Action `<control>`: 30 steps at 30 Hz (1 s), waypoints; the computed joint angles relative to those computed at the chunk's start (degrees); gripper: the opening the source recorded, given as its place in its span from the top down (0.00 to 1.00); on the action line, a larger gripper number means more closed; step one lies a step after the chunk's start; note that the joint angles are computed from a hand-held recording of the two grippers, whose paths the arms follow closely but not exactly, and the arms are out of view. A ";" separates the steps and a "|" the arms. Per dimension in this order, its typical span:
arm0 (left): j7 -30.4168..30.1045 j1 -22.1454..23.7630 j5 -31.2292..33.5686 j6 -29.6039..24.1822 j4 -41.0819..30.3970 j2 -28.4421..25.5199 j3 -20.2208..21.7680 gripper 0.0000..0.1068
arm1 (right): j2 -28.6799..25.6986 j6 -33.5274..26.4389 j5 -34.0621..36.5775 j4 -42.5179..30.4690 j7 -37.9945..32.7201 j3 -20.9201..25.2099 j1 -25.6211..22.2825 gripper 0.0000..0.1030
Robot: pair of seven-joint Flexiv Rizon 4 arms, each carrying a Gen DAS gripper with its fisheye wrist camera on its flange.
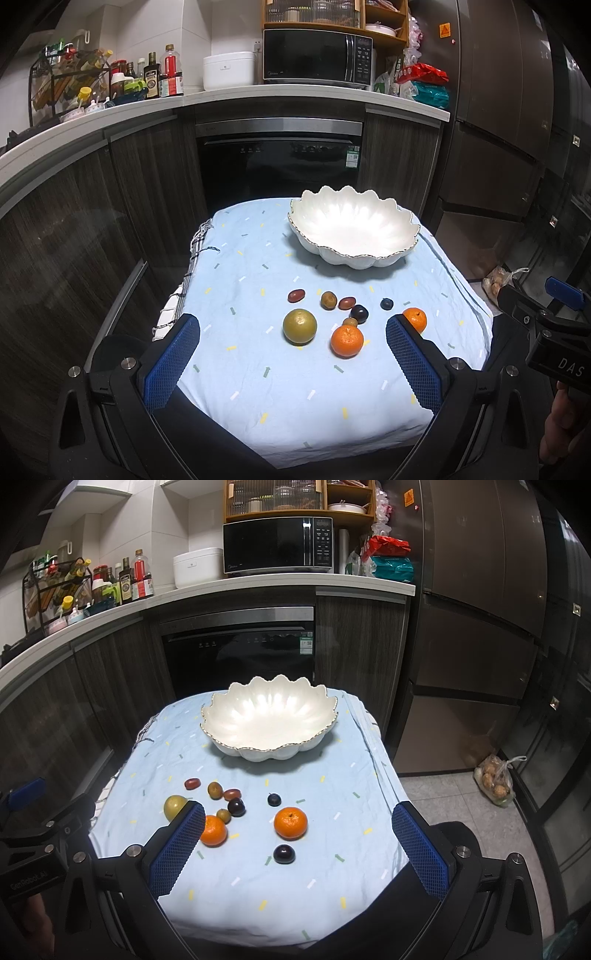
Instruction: Organize fruits
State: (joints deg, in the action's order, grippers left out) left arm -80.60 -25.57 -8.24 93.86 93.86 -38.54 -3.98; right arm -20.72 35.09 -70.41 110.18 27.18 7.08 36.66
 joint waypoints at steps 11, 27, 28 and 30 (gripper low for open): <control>-0.25 -0.09 0.17 -0.34 -0.23 0.03 0.17 0.04 | -0.29 0.06 -0.14 -0.17 0.32 -0.10 0.16 0.00; -0.74 -0.70 0.48 -1.00 -0.18 -0.08 0.84 0.04 | -0.91 0.91 0.49 -0.65 0.03 -0.37 -0.01 0.00; -0.55 -0.59 0.42 -1.70 -0.85 -0.27 0.81 0.04 | -0.96 1.05 0.53 -0.66 0.01 -0.41 -0.06 0.00; -0.51 -0.58 0.53 -2.07 -1.10 -0.38 0.84 0.04 | -0.83 1.35 0.77 -0.64 -0.18 -0.49 -0.26 0.00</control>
